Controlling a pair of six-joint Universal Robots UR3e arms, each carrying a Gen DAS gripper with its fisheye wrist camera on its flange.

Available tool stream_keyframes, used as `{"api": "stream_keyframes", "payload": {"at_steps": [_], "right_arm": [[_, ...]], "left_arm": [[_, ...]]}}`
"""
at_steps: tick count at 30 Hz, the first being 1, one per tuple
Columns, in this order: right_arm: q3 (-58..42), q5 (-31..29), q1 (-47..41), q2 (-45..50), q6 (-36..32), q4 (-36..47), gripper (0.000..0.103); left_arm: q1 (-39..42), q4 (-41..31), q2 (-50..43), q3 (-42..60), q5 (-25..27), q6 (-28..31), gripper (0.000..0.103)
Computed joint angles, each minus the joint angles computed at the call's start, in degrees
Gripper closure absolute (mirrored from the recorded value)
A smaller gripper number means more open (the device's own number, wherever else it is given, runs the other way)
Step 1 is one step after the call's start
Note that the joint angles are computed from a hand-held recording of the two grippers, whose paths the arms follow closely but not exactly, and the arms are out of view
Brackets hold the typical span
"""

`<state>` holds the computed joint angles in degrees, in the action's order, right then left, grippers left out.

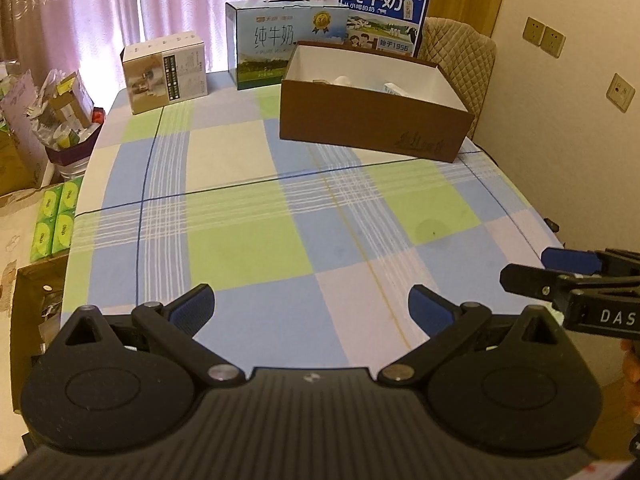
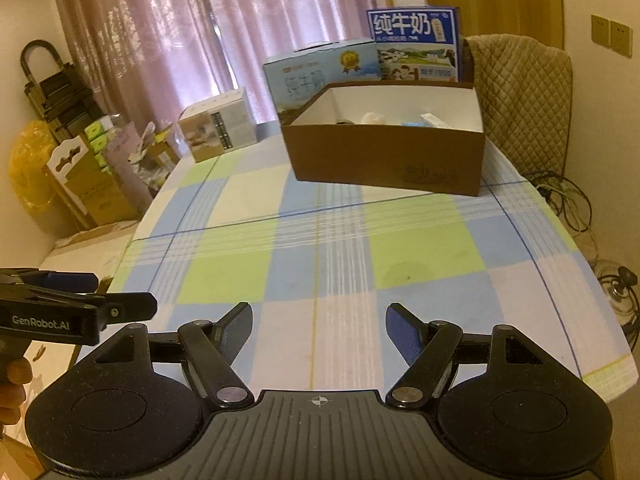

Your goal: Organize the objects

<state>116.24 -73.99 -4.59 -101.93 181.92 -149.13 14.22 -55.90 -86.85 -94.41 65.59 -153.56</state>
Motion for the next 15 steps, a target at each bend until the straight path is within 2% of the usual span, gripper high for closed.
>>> {"api": "stream_keyframes", "payload": {"at_steps": [15], "right_arm": [[1.38, 0.9, -0.93, -1.33, -0.51, 1.3, 0.032]], "left_arm": [[-1.02, 0.18, 0.31, -0.92, 0.9, 0.27, 0.001]]}}
